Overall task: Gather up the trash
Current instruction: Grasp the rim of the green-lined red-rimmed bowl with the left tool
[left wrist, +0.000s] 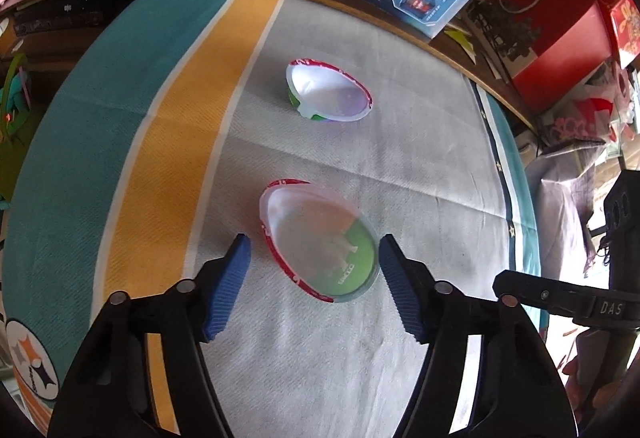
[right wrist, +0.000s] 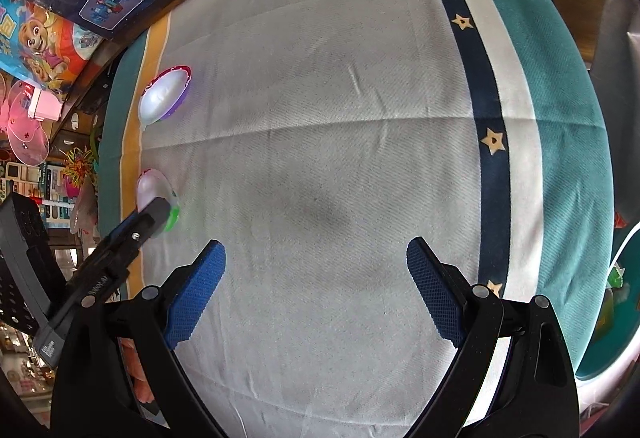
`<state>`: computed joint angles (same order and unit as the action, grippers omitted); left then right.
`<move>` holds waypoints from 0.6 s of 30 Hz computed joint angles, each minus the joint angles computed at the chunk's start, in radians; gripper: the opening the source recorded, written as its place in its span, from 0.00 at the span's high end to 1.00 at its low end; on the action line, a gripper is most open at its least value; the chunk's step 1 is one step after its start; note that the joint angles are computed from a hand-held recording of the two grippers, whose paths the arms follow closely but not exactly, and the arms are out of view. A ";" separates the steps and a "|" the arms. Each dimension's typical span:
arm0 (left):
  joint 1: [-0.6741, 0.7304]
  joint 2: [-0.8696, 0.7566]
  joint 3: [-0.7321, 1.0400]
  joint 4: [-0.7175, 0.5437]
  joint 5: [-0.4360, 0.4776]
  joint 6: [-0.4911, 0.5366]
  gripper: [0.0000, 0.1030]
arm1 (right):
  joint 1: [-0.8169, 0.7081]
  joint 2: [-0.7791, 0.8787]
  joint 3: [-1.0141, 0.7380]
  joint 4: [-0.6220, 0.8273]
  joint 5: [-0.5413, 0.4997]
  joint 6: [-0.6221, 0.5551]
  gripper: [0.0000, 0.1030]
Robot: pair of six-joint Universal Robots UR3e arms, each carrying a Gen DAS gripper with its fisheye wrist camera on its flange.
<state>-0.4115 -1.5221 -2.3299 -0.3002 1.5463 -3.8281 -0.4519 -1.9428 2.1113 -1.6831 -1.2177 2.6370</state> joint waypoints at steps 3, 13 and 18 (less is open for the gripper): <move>-0.037 -0.040 0.019 0.030 0.041 -0.005 0.59 | 0.036 0.047 -0.018 -0.041 0.008 0.033 0.14; -0.026 0.016 -0.040 0.030 0.099 0.015 0.94 | 0.246 0.273 -0.166 -0.232 0.061 0.163 0.14; 0.067 0.098 -0.114 0.010 0.081 0.055 0.94 | 0.343 0.420 -0.272 -0.345 0.079 0.235 0.14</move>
<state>-0.3444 -1.4242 -2.4437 -0.2899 1.6270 -3.7732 -0.1085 -1.5232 1.8392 -2.0285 -1.1386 2.8721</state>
